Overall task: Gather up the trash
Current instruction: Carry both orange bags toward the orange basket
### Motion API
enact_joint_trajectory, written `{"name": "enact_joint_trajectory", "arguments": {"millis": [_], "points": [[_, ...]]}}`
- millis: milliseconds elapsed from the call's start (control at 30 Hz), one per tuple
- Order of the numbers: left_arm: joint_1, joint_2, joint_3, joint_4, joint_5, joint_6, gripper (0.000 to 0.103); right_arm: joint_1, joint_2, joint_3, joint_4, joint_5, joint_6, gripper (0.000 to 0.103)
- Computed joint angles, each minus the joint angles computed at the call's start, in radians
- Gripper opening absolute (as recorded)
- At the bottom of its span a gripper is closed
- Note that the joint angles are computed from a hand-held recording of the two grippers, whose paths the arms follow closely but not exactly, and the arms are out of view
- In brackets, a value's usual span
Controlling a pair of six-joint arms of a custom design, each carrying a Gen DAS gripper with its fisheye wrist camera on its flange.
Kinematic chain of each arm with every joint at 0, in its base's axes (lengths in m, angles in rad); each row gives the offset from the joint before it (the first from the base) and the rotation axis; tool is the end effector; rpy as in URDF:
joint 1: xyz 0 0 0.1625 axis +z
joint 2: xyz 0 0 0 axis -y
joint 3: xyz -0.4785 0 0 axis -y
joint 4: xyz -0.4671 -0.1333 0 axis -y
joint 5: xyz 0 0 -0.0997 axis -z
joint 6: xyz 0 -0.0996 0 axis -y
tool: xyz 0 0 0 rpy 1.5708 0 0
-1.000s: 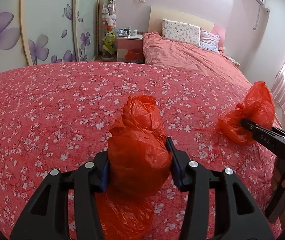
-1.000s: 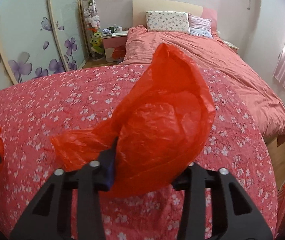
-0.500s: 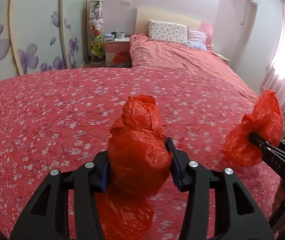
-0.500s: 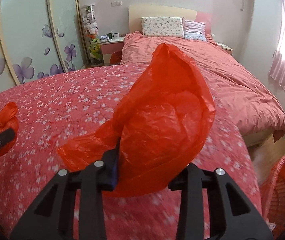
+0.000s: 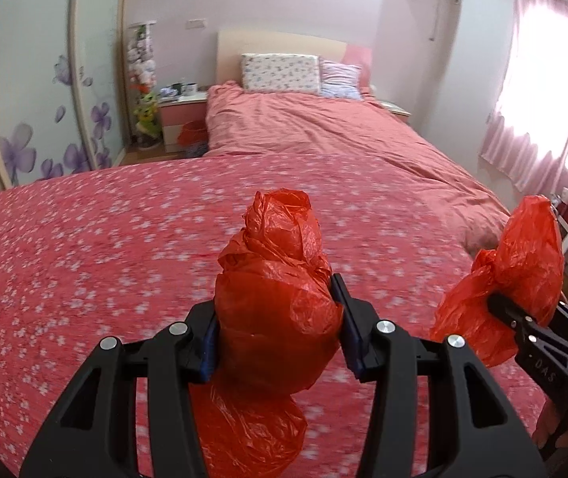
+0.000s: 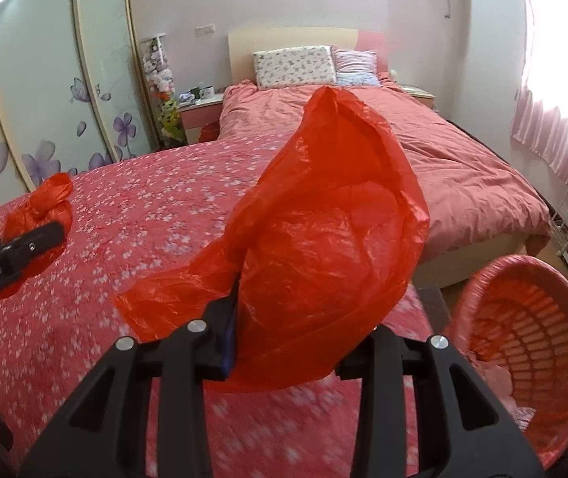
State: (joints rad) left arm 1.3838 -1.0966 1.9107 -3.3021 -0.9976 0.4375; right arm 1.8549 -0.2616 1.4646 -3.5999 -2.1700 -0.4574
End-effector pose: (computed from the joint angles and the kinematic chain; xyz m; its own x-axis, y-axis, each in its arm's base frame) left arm 0.0602 -0.6894 0.2768 -0.7724 0.0114 -0.6351 0.4861 0.6542 -0.5794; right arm 0.2866 -0.7062 -0.1320 -0.7316 -0.1378 0.6677 -0.5718 0.6573 -0.4909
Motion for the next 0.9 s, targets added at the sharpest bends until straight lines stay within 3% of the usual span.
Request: {"name": "enact_joint_trajectory", "arguments": {"millis": [467, 900], "points": [[-0.068, 0.010, 0.064, 0.004, -0.072, 0.025, 0.049, -0.049, -0.125, 0.221, -0.183, -0.013, 0.032, 0.035], [-0.110, 0.055, 0.079, 0.050, -0.147, 0.027, 0.049, -0.096, -0.197, 0.332, -0.328, -0.048, 0.045, 0.035]]}}
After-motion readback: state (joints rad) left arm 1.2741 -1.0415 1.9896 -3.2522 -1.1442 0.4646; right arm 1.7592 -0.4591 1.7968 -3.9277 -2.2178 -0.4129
